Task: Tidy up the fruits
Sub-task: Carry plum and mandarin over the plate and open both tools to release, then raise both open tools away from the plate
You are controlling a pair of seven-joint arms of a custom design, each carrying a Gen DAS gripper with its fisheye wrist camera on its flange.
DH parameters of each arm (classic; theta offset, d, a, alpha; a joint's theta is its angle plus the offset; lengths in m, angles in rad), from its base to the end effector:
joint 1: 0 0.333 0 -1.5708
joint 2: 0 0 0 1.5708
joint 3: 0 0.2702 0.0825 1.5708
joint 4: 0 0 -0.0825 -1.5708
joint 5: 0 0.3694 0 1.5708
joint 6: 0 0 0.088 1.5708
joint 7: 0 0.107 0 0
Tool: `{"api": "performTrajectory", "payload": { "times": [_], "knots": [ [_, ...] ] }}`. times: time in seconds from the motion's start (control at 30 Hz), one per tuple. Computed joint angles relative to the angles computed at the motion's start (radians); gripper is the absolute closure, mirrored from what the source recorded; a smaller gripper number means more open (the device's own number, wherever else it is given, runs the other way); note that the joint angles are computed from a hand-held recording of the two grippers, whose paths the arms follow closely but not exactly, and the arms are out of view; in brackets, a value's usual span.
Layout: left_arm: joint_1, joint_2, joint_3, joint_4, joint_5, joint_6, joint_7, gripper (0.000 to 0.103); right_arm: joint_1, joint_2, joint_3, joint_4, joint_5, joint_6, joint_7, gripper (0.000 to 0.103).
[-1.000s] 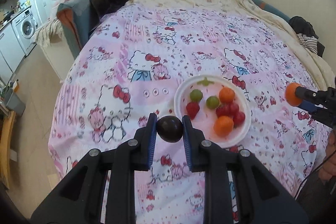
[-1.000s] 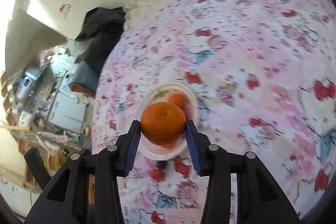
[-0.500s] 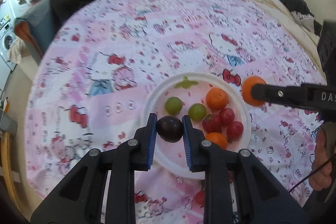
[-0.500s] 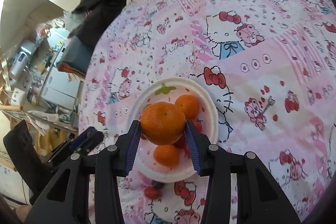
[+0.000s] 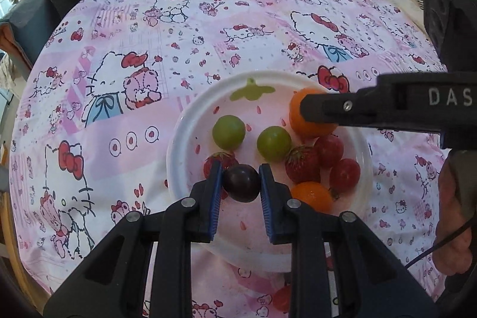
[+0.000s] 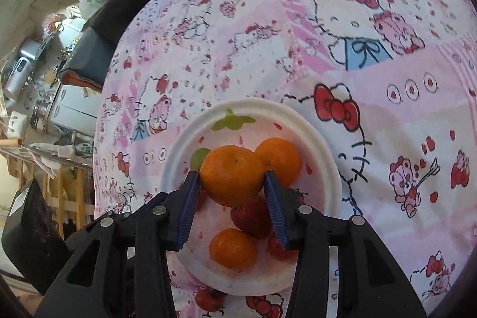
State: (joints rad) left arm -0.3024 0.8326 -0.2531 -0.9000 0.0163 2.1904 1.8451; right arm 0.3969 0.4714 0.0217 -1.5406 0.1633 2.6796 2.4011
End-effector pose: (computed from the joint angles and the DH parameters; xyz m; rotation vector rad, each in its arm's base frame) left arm 0.6827 -0.3298 0.4291 -1.2058 2.6272 -0.6972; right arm 0.6432 0.2778 0.4232 -1.2161 2.1433 0.0246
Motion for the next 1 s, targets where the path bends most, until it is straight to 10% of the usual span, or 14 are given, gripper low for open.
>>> {"api": "performTrajectory", "payload": {
  "times": [0.1, 0.3, 0.5, 1.0],
  "knots": [
    [0.003, 0.012, -0.006, 0.019, -0.009, -0.017, 0.01, 0.08, -0.009, -0.014, 0.008, -0.026, 0.024, 0.034, -0.009, 0.055],
    [0.021, -0.034, -0.009, -0.058, -0.025, 0.034, -0.018, 0.032, 0.0, -0.035, -0.004, -0.053, 0.019, 0.075, 0.008, 0.047],
    [0.044, -0.099, -0.018, -0.156, -0.035, 0.129, -0.031, 0.032, 0.037, -0.057, -0.046, -0.063, -0.072, 0.063, 0.073, 0.022],
    [0.071, -0.225, -0.015, -0.316, 0.004, 0.248, -0.093, 0.031, 0.087, -0.203, -0.089, -0.201, -0.349, 0.078, 0.323, 0.014]
  ]
}}
